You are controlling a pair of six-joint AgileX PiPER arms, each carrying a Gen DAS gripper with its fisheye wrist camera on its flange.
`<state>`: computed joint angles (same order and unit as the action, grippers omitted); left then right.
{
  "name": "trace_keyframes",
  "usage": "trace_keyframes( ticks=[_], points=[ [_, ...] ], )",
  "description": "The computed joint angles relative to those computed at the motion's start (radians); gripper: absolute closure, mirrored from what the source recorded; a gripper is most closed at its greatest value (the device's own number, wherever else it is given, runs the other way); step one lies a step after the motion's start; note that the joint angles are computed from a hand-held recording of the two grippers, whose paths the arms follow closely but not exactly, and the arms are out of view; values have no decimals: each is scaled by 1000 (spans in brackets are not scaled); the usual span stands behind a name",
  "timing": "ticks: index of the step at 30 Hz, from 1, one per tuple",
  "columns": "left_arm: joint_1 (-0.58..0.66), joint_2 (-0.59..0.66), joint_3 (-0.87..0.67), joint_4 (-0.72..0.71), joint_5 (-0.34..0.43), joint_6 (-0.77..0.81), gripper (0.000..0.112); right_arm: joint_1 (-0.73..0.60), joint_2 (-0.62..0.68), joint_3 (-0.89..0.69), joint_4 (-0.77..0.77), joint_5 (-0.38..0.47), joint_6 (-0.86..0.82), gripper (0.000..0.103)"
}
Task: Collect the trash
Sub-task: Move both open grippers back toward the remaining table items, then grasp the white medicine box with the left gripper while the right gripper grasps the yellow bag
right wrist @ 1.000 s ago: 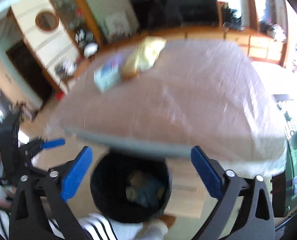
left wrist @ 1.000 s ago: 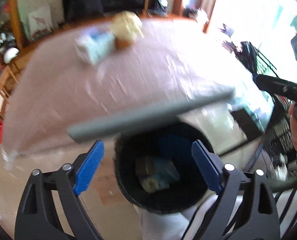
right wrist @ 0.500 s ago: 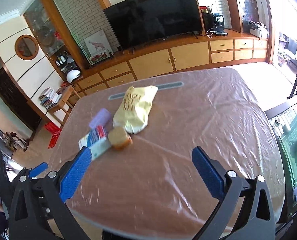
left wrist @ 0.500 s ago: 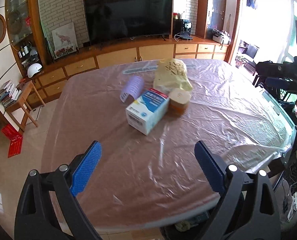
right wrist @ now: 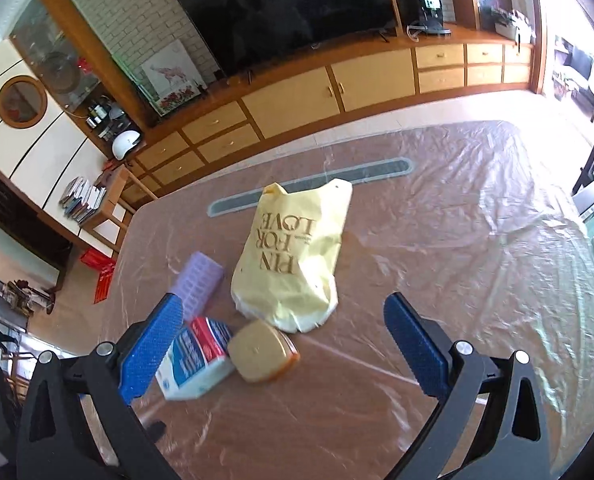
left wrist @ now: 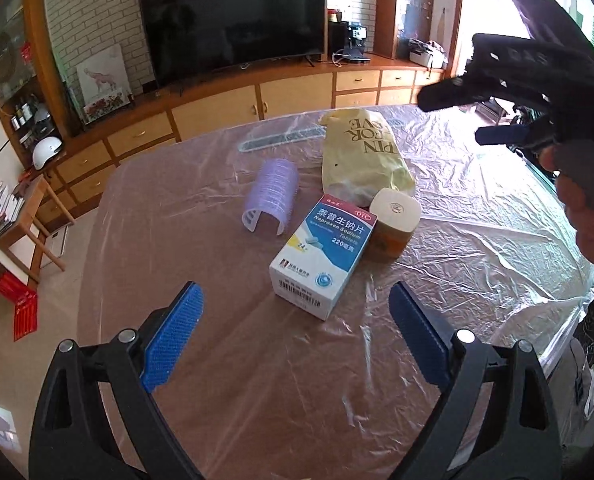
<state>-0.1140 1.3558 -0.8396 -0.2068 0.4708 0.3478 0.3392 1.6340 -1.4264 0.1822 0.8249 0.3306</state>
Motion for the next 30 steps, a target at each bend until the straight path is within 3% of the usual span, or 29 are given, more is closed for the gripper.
trace_keyframes(
  ticks=[4, 12, 30],
  points=[
    [18, 74, -51, -90, 22, 128, 17, 16, 111, -108, -52, 34, 75, 4],
    [35, 175, -110, -173, 34, 240, 17, 48, 298, -290, -127, 116, 201, 5],
    [34, 260, -178, -205, 63, 305, 17, 95, 447, -485, -211, 203, 300, 9]
  ],
)
